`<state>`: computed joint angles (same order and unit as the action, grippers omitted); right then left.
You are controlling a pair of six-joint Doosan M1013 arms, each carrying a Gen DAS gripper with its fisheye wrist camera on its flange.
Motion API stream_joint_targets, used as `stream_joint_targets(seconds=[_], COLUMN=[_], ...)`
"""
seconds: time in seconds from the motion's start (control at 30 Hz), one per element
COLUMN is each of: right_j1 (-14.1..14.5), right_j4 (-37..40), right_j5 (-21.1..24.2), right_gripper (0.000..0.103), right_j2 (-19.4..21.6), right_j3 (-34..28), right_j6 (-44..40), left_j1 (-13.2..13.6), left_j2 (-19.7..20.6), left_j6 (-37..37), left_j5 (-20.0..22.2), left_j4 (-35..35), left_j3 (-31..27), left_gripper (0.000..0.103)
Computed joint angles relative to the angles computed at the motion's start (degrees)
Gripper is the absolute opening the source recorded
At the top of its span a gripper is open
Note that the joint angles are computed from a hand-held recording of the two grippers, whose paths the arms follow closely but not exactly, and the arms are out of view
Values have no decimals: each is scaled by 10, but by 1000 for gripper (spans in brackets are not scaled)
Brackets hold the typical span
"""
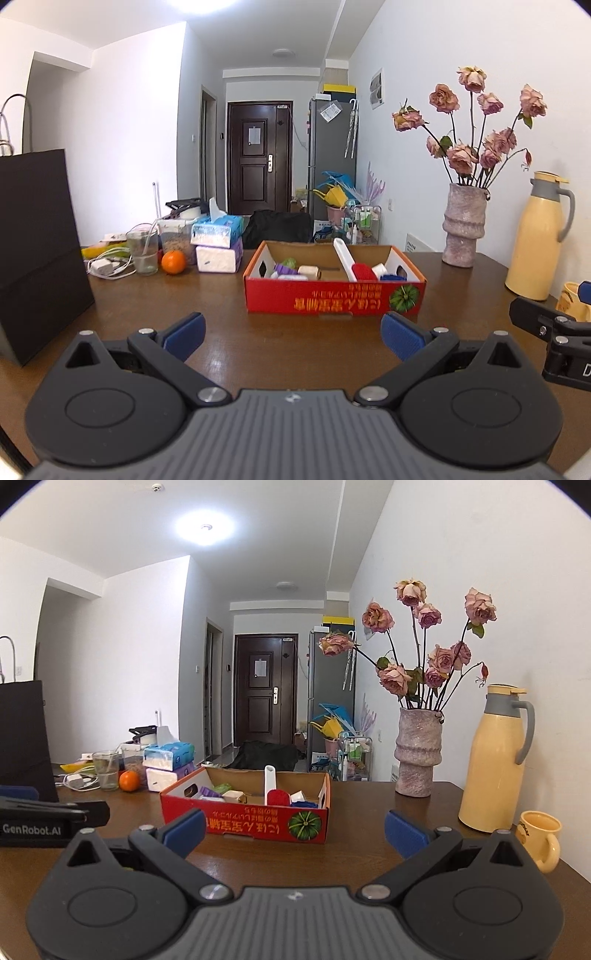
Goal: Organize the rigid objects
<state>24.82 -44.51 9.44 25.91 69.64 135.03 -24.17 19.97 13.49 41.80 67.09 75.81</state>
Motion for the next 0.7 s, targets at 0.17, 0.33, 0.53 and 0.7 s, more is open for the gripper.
stream_joint_targets(seconds=[0.17, 0.33, 0.53, 0.7], right_j1=[3, 3, 2, 2], right_j4=[-111, -213, -302, -319], right_j5=[-12, -18, -24, -25], right_gripper=[103, 103, 103, 103], right_j2=[-29, -45, -54, -56], right_j3=[46, 72, 85, 88], right_j6=[106, 210, 301, 319], left_j1=[-16, -26, -33, -35], left_j2=[-21, -30, -36, -36], left_j6=[-15, -24, -32, -29], left_j5=[11, 20, 26, 28], left_j4=[12, 20, 30, 31], left_j3=[30, 44, 50, 49], left_gripper=[103, 103, 103, 103])
